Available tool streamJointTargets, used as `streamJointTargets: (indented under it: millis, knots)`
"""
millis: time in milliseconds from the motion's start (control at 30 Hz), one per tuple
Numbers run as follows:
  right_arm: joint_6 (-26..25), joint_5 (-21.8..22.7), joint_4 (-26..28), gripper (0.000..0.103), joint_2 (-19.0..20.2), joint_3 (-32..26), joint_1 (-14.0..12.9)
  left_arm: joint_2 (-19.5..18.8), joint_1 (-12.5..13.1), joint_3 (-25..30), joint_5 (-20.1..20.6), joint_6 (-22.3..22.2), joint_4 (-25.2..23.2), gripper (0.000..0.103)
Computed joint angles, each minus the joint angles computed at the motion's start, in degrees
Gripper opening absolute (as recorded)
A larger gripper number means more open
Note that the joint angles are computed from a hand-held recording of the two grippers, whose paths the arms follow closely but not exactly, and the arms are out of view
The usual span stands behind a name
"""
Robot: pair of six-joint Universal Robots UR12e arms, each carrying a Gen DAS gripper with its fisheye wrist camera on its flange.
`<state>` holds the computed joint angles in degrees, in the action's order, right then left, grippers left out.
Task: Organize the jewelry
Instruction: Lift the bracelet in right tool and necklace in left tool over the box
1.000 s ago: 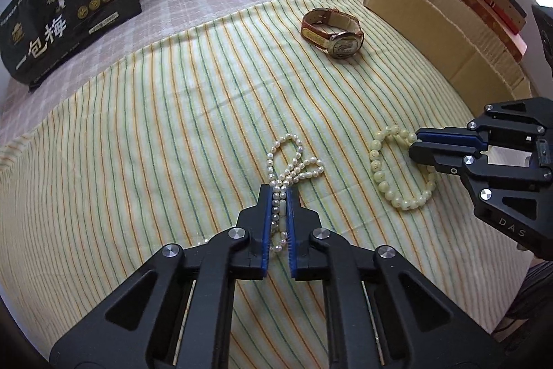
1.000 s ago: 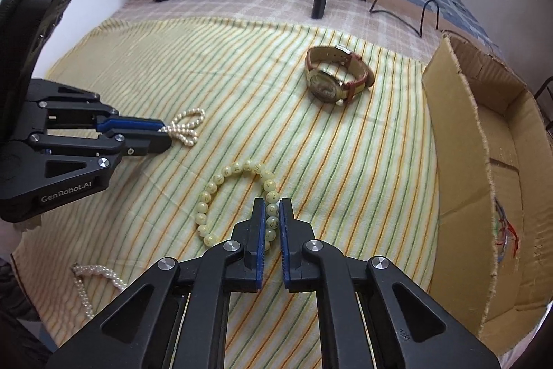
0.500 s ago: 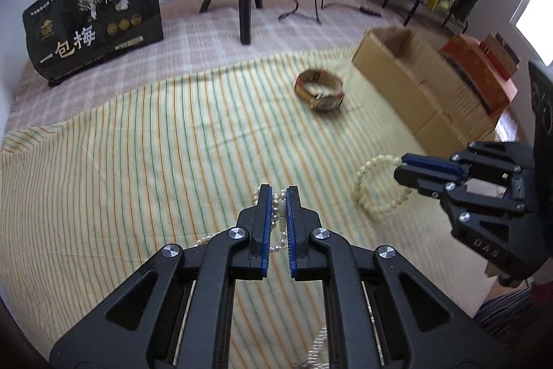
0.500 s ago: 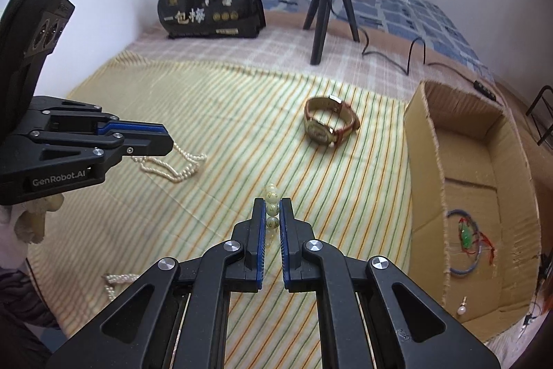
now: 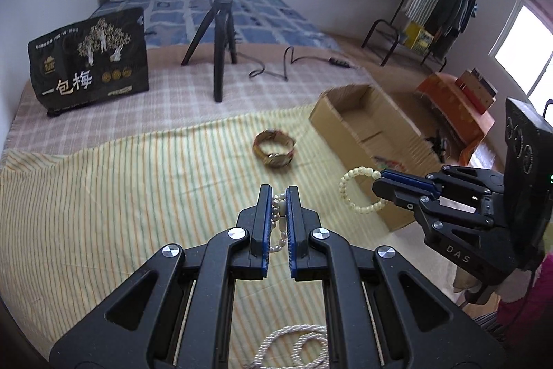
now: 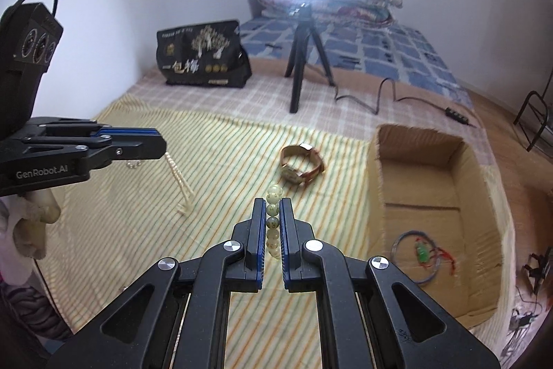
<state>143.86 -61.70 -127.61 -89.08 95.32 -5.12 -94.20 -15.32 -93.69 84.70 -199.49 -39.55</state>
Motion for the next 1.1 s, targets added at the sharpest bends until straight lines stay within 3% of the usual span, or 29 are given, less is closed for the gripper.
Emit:
streamJointTargets:
  millis: [467,1100]
  knots:
    - [6.80,0.56,-5.77,0.006,0.59,-1.74,-4.81,-3.69,-1.87,7.39,-1.91,2.21,3.97,0.006]
    - [7.91,-2.24,-5.97,0.006,1.20,-1.85,-10.30,-15.99,-4.97,24.57,-2.77,5.14,2.04,0.006]
